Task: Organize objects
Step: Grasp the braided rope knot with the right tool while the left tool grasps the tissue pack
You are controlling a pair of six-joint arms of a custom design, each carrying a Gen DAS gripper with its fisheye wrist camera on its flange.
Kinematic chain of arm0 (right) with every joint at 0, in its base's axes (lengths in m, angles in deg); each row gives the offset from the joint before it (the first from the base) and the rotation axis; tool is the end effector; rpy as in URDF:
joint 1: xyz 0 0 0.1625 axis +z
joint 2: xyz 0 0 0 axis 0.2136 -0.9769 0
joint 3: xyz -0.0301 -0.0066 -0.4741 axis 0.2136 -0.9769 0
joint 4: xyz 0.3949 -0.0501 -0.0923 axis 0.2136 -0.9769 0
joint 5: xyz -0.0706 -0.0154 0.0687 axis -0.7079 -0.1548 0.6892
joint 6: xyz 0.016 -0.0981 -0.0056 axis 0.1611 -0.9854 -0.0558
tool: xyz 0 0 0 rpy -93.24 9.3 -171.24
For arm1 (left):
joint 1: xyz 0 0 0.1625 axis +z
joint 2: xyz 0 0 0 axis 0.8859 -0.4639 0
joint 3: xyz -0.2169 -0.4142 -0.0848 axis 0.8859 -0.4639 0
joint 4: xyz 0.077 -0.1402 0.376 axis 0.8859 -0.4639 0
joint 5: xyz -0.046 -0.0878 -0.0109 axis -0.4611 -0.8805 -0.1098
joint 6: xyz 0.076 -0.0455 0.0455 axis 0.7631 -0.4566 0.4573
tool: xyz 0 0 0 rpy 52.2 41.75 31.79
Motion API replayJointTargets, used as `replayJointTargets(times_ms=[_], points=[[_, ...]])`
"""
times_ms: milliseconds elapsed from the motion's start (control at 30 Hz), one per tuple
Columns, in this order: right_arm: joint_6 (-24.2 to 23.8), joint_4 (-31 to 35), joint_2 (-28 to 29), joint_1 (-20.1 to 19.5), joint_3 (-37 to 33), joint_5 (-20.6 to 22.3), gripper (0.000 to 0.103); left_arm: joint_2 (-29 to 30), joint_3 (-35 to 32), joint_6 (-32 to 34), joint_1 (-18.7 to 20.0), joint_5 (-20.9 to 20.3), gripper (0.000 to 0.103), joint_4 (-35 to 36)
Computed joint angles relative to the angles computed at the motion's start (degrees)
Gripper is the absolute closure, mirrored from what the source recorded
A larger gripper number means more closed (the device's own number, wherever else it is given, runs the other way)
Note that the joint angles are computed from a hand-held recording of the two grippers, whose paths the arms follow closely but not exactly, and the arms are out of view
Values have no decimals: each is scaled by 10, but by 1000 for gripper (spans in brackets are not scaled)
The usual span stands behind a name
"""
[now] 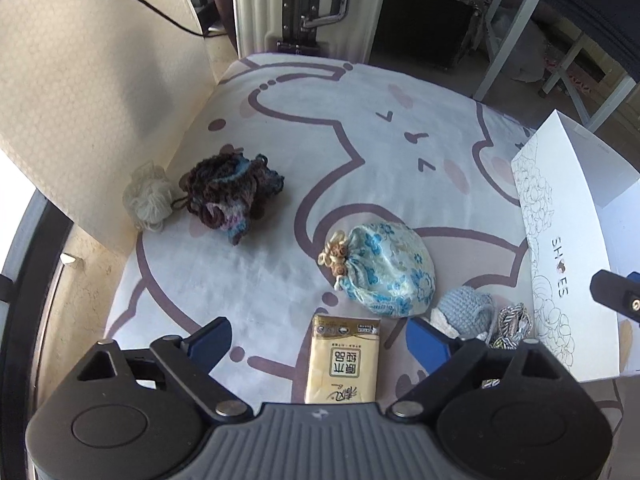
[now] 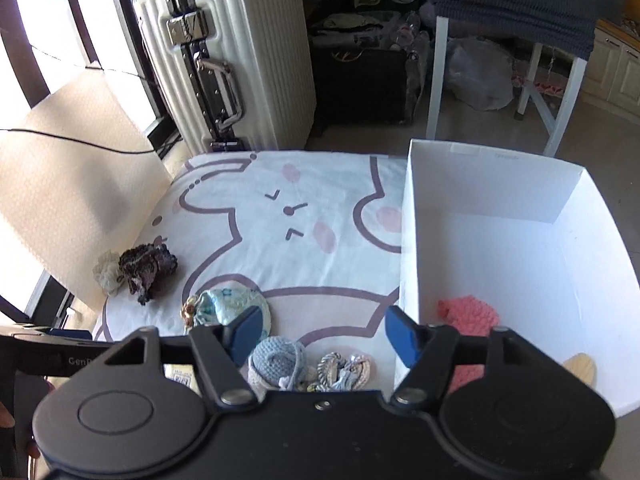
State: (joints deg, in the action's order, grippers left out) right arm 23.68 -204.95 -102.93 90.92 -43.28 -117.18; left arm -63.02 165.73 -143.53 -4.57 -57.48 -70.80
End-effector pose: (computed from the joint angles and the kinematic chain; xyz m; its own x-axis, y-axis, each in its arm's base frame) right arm 0.2964 -0.9046 0.1538 -0.8297 -0.0921 0.5506 -0.3907 0.8003 -0.4548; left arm -0.1782 -0.6944 0.2707 -0.3503 -0.8638 -0.3620 -0.2682 0.4629 -0.8449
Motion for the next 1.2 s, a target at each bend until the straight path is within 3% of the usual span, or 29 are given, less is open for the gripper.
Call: replayJointTargets(times_ms=[100, 200, 567, 767, 900, 1200], points=[[4, 52, 10, -1, -23, 2, 61, -1, 11, 22, 4, -9, 21, -35], [4, 100, 23, 0, -46, -4, 69, 4, 7, 25, 8, -18, 25, -34], [-4, 218, 73, 3, -115, -72, 68, 17, -3, 26, 22, -44, 27, -41], [-27, 224, 92, 1, -129, -103, 68, 27, -8, 23, 30, -54, 27, -40], [-16, 247, 110, -3, -158, -122, 68, 33, -11, 36, 36, -61, 27, -51], [-18, 257, 119, -7, -166, -128, 61, 44, -18, 61, 43, -66, 31, -48]])
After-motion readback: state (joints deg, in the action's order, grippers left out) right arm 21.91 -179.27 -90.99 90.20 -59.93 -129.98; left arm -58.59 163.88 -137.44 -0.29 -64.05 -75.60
